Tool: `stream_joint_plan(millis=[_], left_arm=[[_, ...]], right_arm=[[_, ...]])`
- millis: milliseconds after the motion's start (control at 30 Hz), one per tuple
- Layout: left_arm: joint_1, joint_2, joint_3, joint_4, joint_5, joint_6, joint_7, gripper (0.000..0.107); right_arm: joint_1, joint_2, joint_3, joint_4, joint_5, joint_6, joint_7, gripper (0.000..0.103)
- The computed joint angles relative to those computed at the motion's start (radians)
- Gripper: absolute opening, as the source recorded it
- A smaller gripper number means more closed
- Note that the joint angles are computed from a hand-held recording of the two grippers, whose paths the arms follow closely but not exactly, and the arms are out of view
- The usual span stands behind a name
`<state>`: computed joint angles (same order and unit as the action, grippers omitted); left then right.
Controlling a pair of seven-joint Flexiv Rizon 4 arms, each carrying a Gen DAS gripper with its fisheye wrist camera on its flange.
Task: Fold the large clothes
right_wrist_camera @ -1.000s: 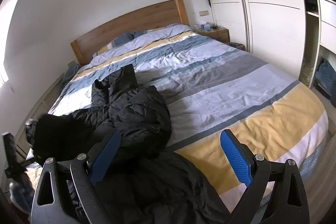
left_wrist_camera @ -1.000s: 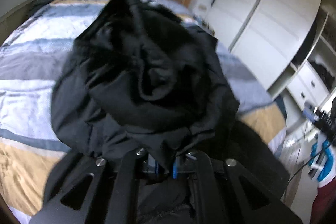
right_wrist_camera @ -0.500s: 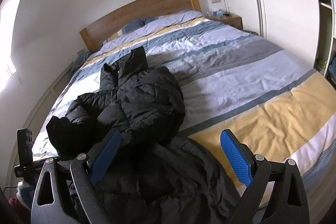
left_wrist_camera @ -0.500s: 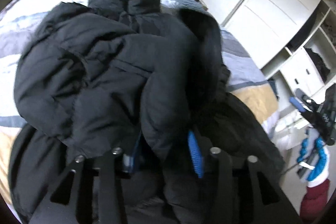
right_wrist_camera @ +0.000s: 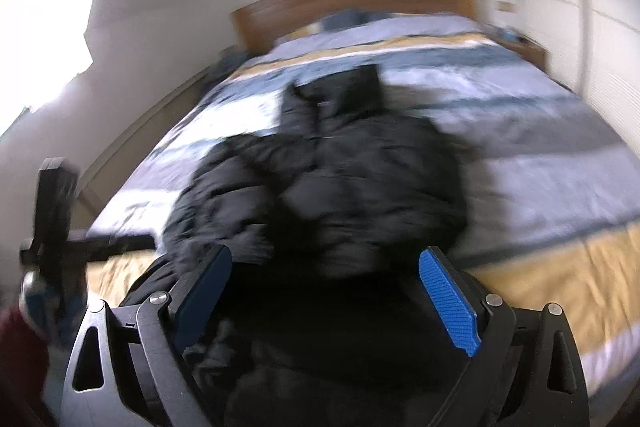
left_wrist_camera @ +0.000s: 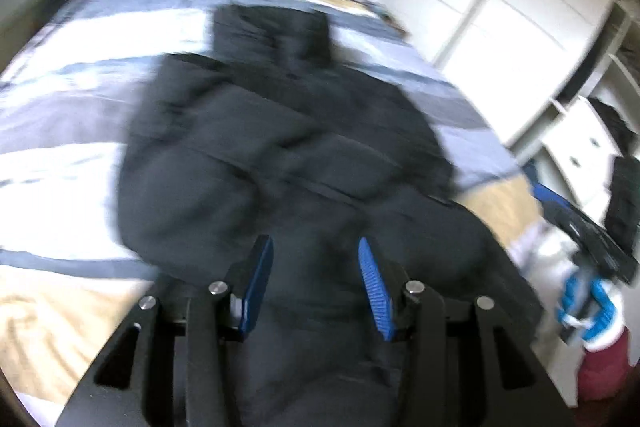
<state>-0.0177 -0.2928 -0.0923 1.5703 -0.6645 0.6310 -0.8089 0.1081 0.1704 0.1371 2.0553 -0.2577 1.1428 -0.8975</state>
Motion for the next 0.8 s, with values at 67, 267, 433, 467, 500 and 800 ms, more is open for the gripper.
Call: stream_joint_plan(millis=[67,267,433,467,500,800], left_arm=[[0.007,-0.032,0.012,-0.035,0.020,0.032,-0.030,0.043],[0.028,-0.138,0.012,-0.131,0.083,0.086,-0.132,0.043],[0.013,-0.222,0.018,-0.211,0.202,0.073,-0.199,0.043],[0.010,-0.244,0.019,-0.226,0.222,0.052,-0.216,0.043],[0.012,-0.252,0.018,-0.223,0.233,0.049,-0.220,0.043],[0.011,-0.244,0.002,-0.184,0.273,0.096,-0.209,0.046]], right_arm=[[0.036,-0.050,0.002,-0.051,0.014,-0.007,-0.053,0.094],[0.122,-0.222,0.018,-0.215,0.062,-0.060,-0.251,0.092],[0.126,-0.328,0.031,-0.287,0.206,-0.103,-0.410,0.084],[0.122,-0.343,0.027,-0.286,0.215,-0.107,-0.420,0.084],[0.118,-0.349,0.025,-0.279,0.218,-0.110,-0.426,0.083],[0.052,-0.349,0.061,-0.280,0.437,-0.142,-0.630,0.081]])
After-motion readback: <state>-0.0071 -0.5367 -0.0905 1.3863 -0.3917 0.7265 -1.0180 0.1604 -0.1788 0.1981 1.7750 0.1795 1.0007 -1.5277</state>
